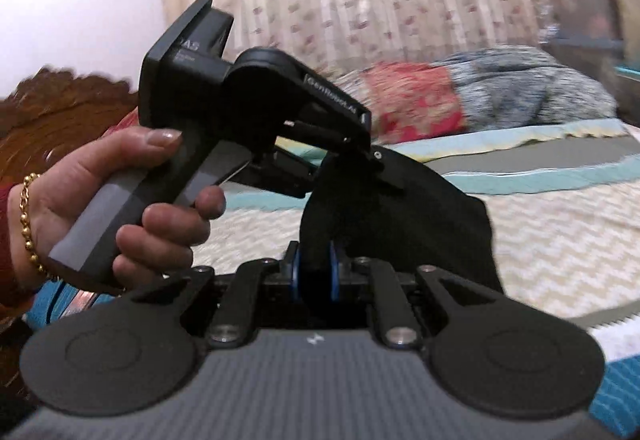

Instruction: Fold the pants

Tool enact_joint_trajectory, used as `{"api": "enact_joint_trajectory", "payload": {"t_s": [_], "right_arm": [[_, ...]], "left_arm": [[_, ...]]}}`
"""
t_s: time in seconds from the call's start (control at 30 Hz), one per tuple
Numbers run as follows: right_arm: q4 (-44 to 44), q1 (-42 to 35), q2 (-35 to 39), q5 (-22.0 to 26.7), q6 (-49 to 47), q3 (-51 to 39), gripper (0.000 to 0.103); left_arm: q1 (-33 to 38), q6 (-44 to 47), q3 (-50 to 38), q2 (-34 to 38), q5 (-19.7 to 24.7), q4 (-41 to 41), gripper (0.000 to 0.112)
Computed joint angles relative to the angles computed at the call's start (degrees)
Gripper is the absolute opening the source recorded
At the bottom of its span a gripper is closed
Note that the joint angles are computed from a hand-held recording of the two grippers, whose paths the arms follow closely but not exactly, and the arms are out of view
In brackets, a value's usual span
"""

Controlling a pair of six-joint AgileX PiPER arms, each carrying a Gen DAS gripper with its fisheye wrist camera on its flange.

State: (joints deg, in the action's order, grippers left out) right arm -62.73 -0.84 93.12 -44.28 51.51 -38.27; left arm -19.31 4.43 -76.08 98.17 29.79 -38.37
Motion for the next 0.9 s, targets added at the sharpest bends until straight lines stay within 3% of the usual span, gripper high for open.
{"api": "enact_joint_trajectory", "payload": {"t_s": [0.2, 0.33, 0.4, 0.47, 0.53, 0.63, 0.7, 0.8, 0.9], "right_arm": [[-3.5, 9.2, 3.5, 6.2, 1.5, -3.5, 0.017], [-15.2, 13.4, 9.6, 13.3, 12.1, -9.1, 0.026], [-18.9, 13.9, 9.7, 14.5, 14.6, -9.6, 0.027], [-21.8, 11.8, 7.2, 11.2, 15.8, -8.4, 0.042], [-21.6, 7.4, 3.8, 6.1, 14.6, -6.0, 0.048], [-16.3, 1.9, -1.0, 2.6, 9.7, -1.2, 0.048], [-12.1, -1.3, -2.7, 3.0, 7.5, 0.6, 0.047], [-10.1, -5.9, -2.0, 3.2, 8.7, 0.5, 0.043], [-11.5, -8.3, 0.5, 3.5, 13.1, -0.4, 0.032]], "left_arm": [[9.8, 14.2, 14.9, -5.1, -2.1, -15.8, 0.018], [12.0, 17.7, 19.2, -0.1, -4.4, -18.6, 0.034], [13.6, 25.1, 21.2, 2.1, -4.1, -27.1, 0.036], [14.1, 30.0, 22.3, 1.7, -4.2, -32.8, 0.039], [14.2, 27.8, 21.2, 1.0, -3.9, -30.3, 0.047], [13.8, 26.0, 22.2, -2.4, -6.1, -28.3, 0.065], [14.3, 29.0, 24.6, -5.4, -6.8, -31.7, 0.078], [15.4, 34.8, 28.4, -9.3, -5.6, -38.6, 0.079], [13.6, 32.8, 29.2, -10.6, -6.2, -36.6, 0.079]]}}
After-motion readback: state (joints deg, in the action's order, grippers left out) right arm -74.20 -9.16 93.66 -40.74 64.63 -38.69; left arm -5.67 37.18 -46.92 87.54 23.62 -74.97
